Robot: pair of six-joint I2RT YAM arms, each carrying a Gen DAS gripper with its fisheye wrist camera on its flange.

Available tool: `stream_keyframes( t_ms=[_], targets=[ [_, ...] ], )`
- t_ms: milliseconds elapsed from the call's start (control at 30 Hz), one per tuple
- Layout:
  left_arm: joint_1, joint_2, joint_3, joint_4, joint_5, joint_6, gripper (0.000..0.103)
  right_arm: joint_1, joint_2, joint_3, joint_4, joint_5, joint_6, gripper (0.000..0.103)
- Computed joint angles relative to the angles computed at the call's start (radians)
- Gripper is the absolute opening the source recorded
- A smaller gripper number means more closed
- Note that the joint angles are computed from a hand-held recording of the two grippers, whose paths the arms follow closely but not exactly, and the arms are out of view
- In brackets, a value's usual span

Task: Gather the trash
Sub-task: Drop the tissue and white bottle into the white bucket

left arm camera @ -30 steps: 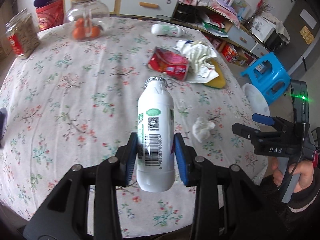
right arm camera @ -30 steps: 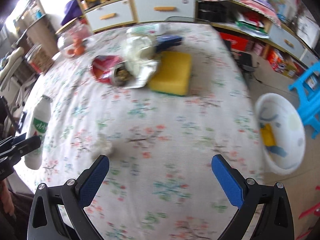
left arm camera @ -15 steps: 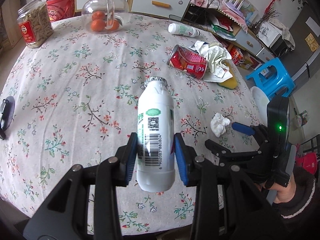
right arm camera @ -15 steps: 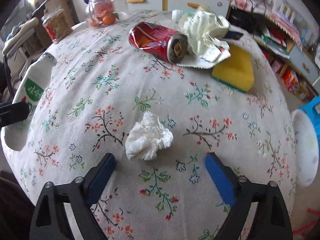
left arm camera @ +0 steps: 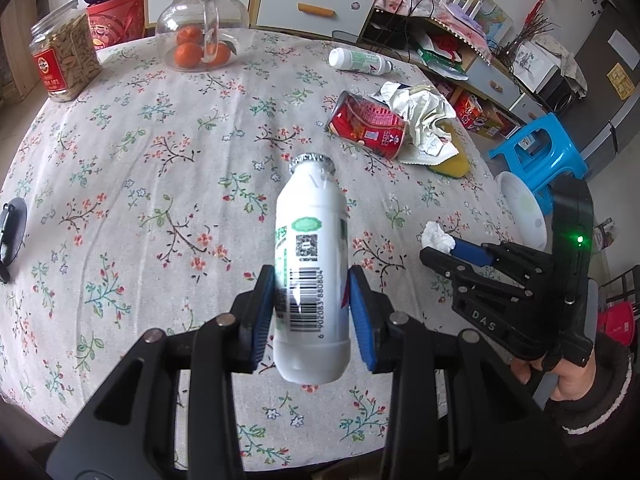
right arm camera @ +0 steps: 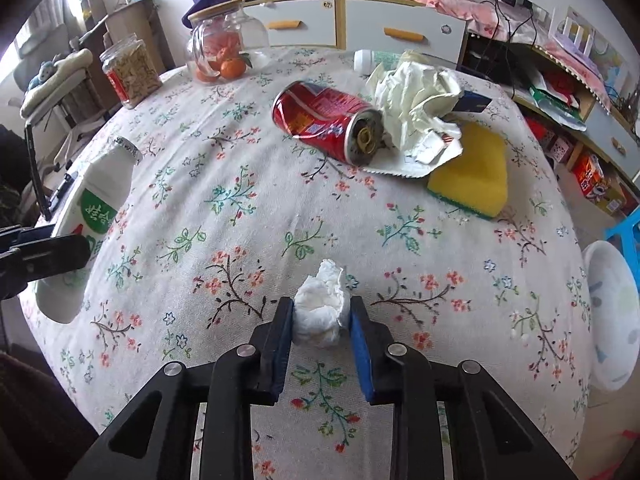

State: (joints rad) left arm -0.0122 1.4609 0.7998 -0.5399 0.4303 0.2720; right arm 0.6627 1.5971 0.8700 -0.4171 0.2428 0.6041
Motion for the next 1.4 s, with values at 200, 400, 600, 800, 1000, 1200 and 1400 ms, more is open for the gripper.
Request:
stream_keyframes(
  t_ms=[200, 400, 600, 800, 1000, 1200, 1400],
  targets=[
    [-0.044, 0.001, 0.002, 0.023, -0.012, -0.036, 0.038, -0.082, -0.148, -0.089, -0.010, -0.009, 0.011, 0.028],
    [-0.123, 0.002, 0.008, 0.051, -0.035, -0.094, 0.038, -0.227, -0.319, -0.180, -0.052, -0.039, -0.009, 0.028],
    [-0.236, 0.014, 0.017, 0.084, -0.070, -0.162, 0.038, -0.470, -0.528, -0.266, -0.140, -0.114, -0.088, 0.028],
    [-0.340, 0.041, 0.040, 0.112, -0.100, -0.217, 0.038, -0.773, -0.645, -0.309, -0.217, -0.225, -0.245, 0.028],
    [-0.463, 0.082, 0.080, 0.134, -0.134, -0.289, 0.038, -1.035, -0.634, -0.320, -0.222, -0.308, -0.401, 0.029],
    [-0.584, 0.145, 0.140, 0.164, -0.168, -0.360, 0.038, -1.215, -0.604, -0.314, -0.212, -0.372, -0.495, 0.040],
    [-0.691, 0.242, 0.231, 0.178, -0.190, -0.402, 0.038, -1.338, -0.642, -0.288, -0.257, -0.432, -0.553, 0.073]
  ],
)
